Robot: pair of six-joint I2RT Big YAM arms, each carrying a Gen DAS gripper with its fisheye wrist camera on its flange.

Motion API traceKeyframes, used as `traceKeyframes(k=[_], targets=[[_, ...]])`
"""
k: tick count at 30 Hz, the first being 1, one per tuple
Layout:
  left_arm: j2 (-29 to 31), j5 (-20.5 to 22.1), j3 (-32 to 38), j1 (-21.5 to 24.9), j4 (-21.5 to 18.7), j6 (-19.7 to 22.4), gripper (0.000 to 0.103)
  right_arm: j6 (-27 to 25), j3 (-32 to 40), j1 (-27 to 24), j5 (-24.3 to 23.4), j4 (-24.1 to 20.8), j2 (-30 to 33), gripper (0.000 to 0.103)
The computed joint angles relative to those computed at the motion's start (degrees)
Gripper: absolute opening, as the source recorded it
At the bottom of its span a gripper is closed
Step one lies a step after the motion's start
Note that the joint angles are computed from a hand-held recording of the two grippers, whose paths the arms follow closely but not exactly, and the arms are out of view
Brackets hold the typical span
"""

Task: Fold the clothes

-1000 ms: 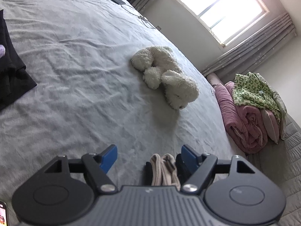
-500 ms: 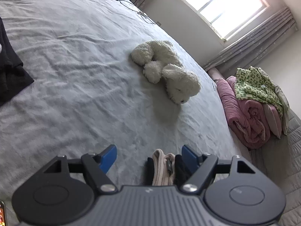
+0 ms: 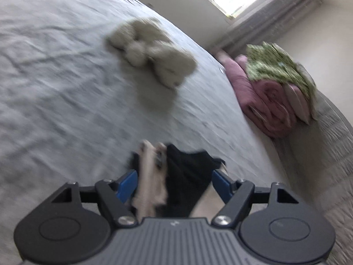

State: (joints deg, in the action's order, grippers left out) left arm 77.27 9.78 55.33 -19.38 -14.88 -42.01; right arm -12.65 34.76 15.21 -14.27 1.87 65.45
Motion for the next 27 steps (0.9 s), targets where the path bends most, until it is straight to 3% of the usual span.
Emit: traceKeyframes(k=[7,9,11,13,17,19,23,27], targets=[[2.6,-1.1,2.2,-2.7,-2.6,4.3,0.072,-4.9,0.7,0.6,2.0,0.8,2.0,0.059],[2.9,-1.1,2.3,-2.9,-2.5,5.2,0.070,-8.0,1.1,1.7,3.0,1.3,3.3,0.059],[3.2,-1.1,2.5,-3.0,-2.9,6.1,0.056,-11.7,1.6,3.0,3.8,1.6,4.4,0.059],[3.0,-1.5,2.4,-3.0,-2.7,7.5,0.050,-16.4,1.0,4.4,5.0,2.8,4.6,0.059],[3.6,-0.8,2.7,-3.0,-2.9,7.6,0.050,-22.9,1.1,5.7,6.8,4.1,5.9,0.057],[4.2,-0.9,3.2,-3.0,-3.6,7.1,0.050,-23.2,2.1,6.5,7.7,4.1,7.0,0.055],[3.7,-1.2,2.8,-2.3,-3.4,4.6,0.050,-23.2,3.4,8.3,10.6,4.5,8.8,0.032],[2.1,-1.4,1.6,-1.4,-2.0,3.3,0.054,-14.6,4.4,7.7,9.6,5.1,8.7,0.026]])
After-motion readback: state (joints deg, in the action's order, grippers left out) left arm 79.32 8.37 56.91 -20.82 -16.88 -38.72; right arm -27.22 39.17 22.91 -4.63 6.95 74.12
